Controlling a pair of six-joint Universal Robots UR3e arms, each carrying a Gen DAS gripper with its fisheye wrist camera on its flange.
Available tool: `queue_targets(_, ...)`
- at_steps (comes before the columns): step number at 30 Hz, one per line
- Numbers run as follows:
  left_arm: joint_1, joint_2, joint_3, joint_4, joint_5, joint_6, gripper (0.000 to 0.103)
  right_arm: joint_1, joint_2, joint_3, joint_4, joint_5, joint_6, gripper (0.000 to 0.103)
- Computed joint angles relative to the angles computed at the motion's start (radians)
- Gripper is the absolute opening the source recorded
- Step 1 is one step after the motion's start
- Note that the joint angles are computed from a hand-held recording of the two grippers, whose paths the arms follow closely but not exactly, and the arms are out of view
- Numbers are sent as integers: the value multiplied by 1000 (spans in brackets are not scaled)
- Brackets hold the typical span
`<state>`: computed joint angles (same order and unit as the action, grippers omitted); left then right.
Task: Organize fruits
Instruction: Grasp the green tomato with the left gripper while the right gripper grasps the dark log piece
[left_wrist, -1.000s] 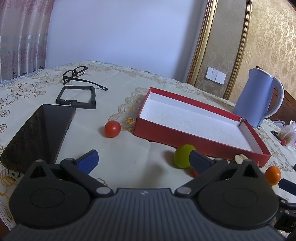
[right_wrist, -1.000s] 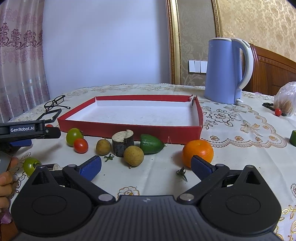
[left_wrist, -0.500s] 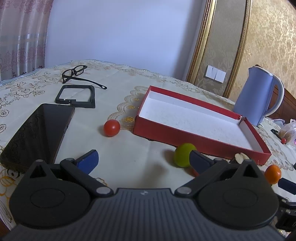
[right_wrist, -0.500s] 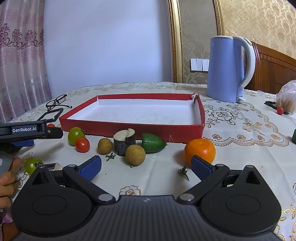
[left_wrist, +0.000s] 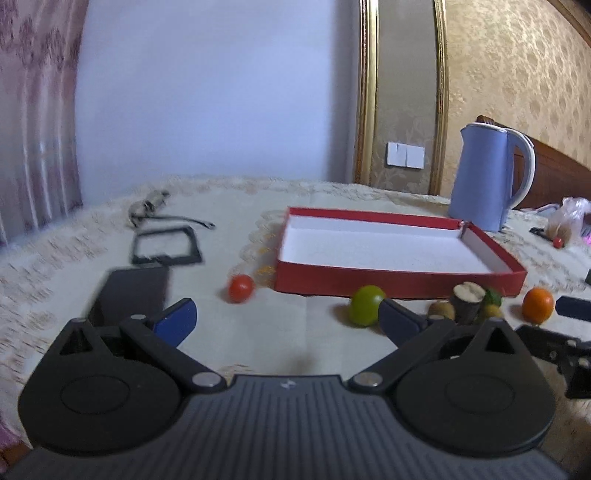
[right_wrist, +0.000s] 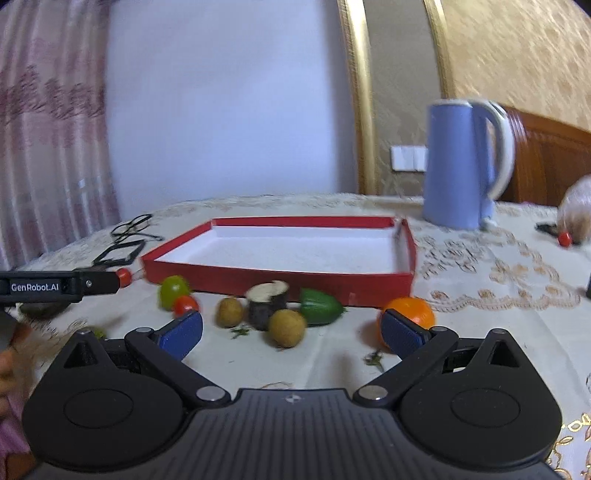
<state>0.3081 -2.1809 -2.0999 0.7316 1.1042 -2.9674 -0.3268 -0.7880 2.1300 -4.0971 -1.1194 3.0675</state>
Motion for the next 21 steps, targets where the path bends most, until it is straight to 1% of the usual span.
queue_targets(2,36,13,-37,33,-12,3,103,11,-40,31,50,39,-57,103)
queue_targets(3,54,22,-48,32,-20,-1,103,22,-64,42,97,58,-95,103)
queue_targets(5,91,38,-63,18,-43,-18,103,50,-82,51,142,79,-157,103)
queue_targets(7,120,46,-64,-7,-67,-27,103,101,-79,37,163,54,-202,103)
queue_targets(10,131,43,-59,-31,-69,-29,103,156,-68,1,179,12,-223,103)
queue_targets(13,125,31,-59,-28,-60,-12,103,190,-62,-32,190,-24,-232,102)
queue_targets(15,120,23,-62,-22,-57,-4,103,205,-75,-55,243,-32,-244,97)
queue_targets(16,118,20,-63,-19,-55,0,103,206,-77,-79,285,-31,-251,89)
queue_targets(17,116,17,-67,-13,-53,4,103,211,-82,-98,330,-32,-253,78)
queue_targets(18,115,15,-70,-5,-51,9,103,215,-83,-116,370,-33,-251,73)
queue_targets(19,112,12,-72,0,-49,14,103,216,-85,-128,405,-29,-246,62)
queue_targets(20,110,10,-74,7,-47,19,103,214,-90,-133,436,-22,-242,54)
queue_targets(21,108,9,-75,11,-45,24,103,210,-88,-138,454,-10,-241,52)
